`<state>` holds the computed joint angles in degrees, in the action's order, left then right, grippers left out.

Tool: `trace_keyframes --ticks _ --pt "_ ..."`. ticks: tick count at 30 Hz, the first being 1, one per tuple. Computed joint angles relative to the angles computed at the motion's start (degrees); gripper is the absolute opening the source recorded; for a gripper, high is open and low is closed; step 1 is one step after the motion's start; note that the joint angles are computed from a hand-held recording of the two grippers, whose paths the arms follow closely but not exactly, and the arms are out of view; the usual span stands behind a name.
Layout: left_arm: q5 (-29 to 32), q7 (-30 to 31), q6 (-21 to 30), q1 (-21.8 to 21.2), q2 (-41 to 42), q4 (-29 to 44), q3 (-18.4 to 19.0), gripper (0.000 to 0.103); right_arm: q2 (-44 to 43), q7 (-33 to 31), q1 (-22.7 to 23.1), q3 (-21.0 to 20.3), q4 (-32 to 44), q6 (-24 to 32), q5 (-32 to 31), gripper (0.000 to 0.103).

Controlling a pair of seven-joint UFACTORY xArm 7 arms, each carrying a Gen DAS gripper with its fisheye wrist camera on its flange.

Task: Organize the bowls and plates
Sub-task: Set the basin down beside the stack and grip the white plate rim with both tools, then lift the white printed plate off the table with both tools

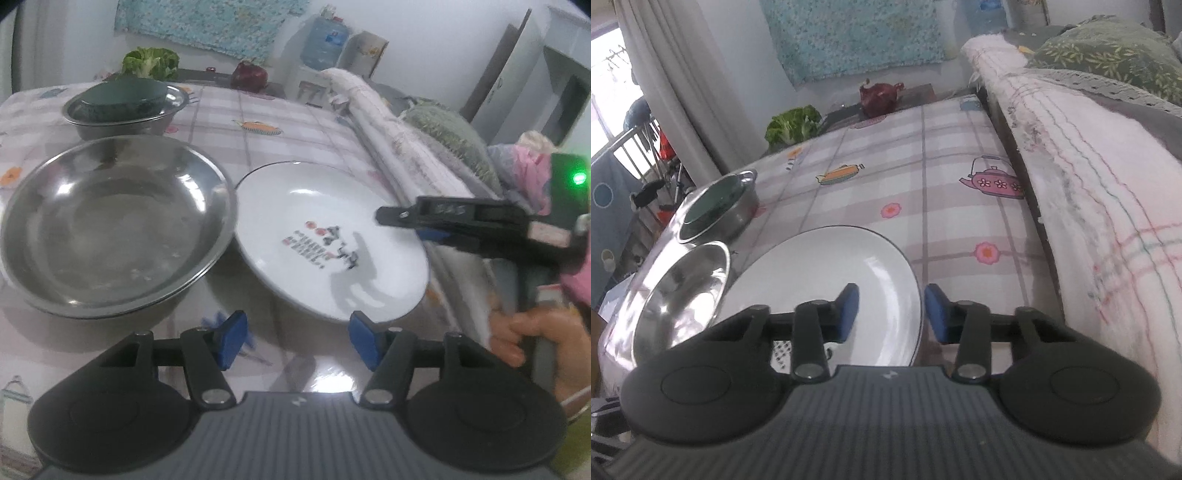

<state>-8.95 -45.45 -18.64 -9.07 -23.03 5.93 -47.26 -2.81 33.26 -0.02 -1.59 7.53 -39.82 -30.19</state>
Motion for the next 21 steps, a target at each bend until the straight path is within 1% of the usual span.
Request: trace_keyframes --ticks 2,3,5,7,9,11,14,15,16,17,19,21 --pt "-1.08 0.04 -0.15 3.36 0.13 0.94 -3.85 0.06 1.76 0.13 -0.23 -0.09 1.5 0.13 -0.91 0.029" --pt "-1.1 0.14 -0.43 4.75 0.39 1.33 -5.1 0.06 2.54 0.15 -0.38 0.04 2.2 0.27 -1.37 0.027" --pt "-0.91 0.38 -1.0 5.93 1.75 1.99 -5.5 0.054 3.96 -0.25 -0.64 0.52 3.35 0.42 -1.48 0.027" --pt "-1.5 0.67 -0.63 6.6 3.16 2.76 -5.39 0.05 4.87 -0.79 -0.85 1.07 3.92 0.42 -1.01 0.025" --pt "-2.65 1.05 -0.29 7.8 4.35 3.43 -6.04 0.046 5.33 -0.79 -1.28 1.32 3.93 0.17 -1.12 0.022" --pt "-3.12 2.12 -0.9 8.37 5.69 3.84 -5.82 0.033 5.47 -0.75 -1.8 1.41 3.69 -0.39 -1.65 0.022" --pt "-4.48 3.49 1.35 10.3 4.78 4.68 -8.24 0.032 4.07 -0.18 -2.06 1.53 2.81 0.62 -2.13 0.022" --pt "-4.02 3.4 1.67 10.34 4.43 4.6 -8.28 0.032 3.34 0.23 -2.01 1.5 2.33 1.07 -2.24 0.022" --pt "-3.2 3.25 1.84 9.54 4.21 4.35 -7.21 0.032 2.39 0.78 -1.9 1.43 1.63 1.52 -2.35 0.022" --pt "-2.32 3.06 1.86 8.04 4.13 3.98 -5.34 0.032 1.42 1.32 -1.77 1.23 0.85 1.87 -2.56 0.022" --pt "-0.6 2.93 2.07 3.85 4.19 3.27 -0.33 0.032 -0.57 2.05 -1.19 0.91 -0.83 2.62 -2.33 0.022" --pt "0.46 3.03 2.78 0.02 3.22 2.29 3.4 0.032 -3.25 2.11 -0.14 0.87 -3.26 3.43 -0.82 0.022"
